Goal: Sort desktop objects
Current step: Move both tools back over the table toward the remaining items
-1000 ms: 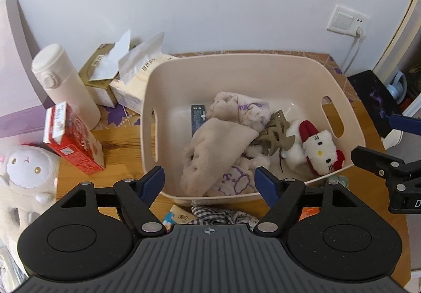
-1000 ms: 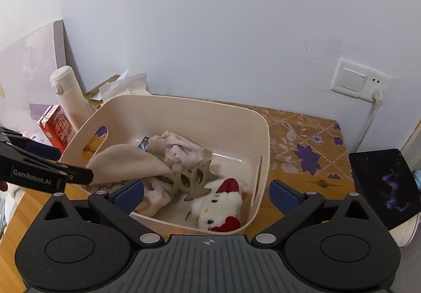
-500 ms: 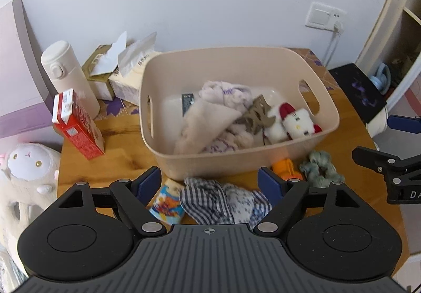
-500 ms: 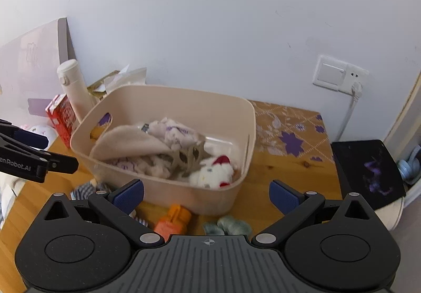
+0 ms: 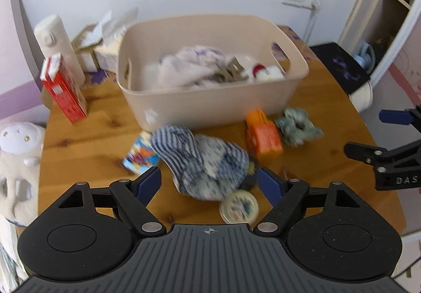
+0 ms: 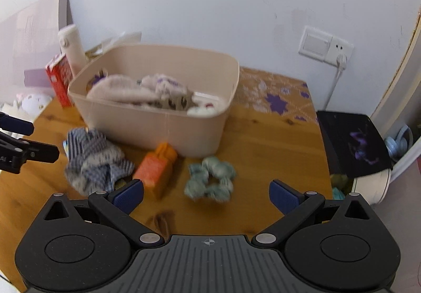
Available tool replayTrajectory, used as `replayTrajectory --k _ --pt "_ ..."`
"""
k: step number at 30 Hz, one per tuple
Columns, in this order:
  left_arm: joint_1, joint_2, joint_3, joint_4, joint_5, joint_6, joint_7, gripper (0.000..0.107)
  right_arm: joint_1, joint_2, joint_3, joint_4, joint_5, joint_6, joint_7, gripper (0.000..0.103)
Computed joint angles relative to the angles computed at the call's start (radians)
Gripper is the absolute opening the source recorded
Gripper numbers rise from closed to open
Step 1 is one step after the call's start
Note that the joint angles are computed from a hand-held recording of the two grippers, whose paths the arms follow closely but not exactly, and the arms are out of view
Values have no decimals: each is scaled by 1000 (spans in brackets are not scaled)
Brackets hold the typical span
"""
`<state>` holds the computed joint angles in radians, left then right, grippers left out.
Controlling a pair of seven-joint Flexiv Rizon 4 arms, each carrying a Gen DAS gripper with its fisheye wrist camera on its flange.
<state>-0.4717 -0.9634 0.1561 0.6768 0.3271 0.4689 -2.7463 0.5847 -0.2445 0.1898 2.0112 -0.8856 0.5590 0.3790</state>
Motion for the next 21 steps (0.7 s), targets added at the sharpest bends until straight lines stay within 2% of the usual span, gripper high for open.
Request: replayTrajectory --k 15,21 --pt "-26 -114 -47 -122 -85 -42 -5 82 45 -36 25 50 45 59 -52 103" --pt "-27 -215 -60 -271 -139 -122 24 82 50 -50 18 76 49 110 -47 103"
